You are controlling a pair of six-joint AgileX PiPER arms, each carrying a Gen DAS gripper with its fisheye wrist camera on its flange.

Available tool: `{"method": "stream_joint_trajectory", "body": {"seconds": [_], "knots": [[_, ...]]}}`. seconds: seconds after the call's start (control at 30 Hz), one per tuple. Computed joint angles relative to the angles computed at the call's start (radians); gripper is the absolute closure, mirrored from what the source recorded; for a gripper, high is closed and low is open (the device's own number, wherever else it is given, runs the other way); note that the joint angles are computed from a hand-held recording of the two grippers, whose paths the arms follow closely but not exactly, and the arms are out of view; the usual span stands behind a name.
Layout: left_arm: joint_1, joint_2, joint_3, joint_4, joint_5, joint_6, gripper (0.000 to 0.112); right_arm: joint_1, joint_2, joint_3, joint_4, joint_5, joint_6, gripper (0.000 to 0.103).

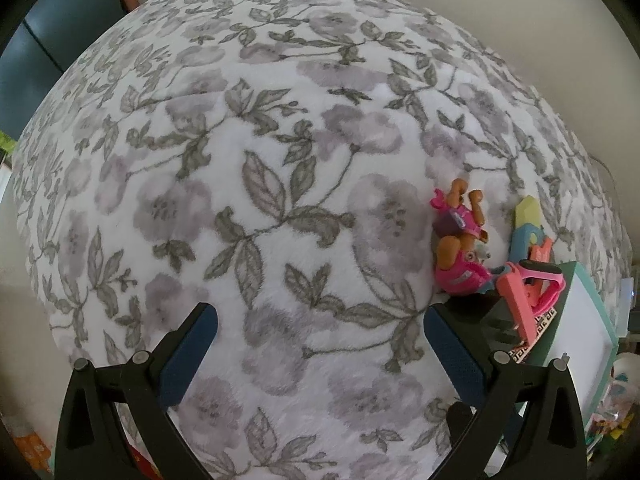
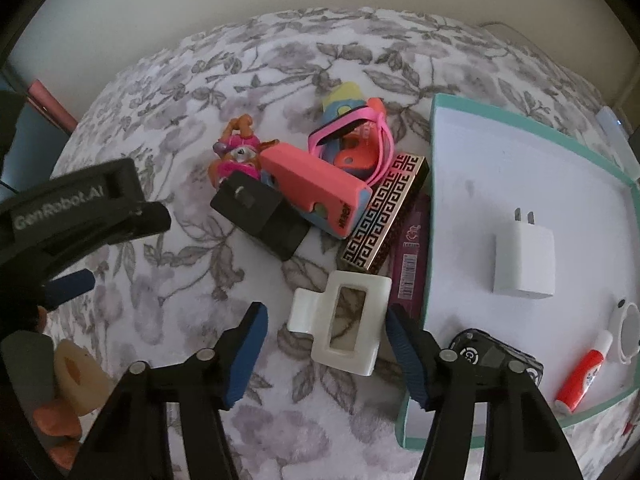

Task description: Organize rigid objects

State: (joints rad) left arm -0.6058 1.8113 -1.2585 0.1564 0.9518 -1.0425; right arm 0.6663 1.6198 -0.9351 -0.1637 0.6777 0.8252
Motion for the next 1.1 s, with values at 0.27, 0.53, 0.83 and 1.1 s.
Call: {"method": "stream_joint_trajectory", "body": {"seconds": [0.27, 0.53, 0.83, 1.1], "knots": [[-0.022, 0.029, -0.065, 0.001, 0.004, 0.037, 0.010, 0.010, 0.037, -0.014, -0.039, -0.004, 0.033, 0.046], [-0.048, 0.046, -0.078, -0.008, -0.050, 0.080, 0.010, -0.010, 0.052, -0.005, -0.018, -0.047, 0.017, 0.051], [-0.046, 0.068, -0.079, -0.118, -0.134, 0.173, 0.010, -0.047, 0.015, 0.043, 0.031, -0.097, -0.042, 0.051], [-0.053, 0.048, -0.082, -0.111, -0.132, 0.190, 0.010, -0.063, -0.047, 0.082, 0.028, -0.112, -0.042, 0.052]]}}
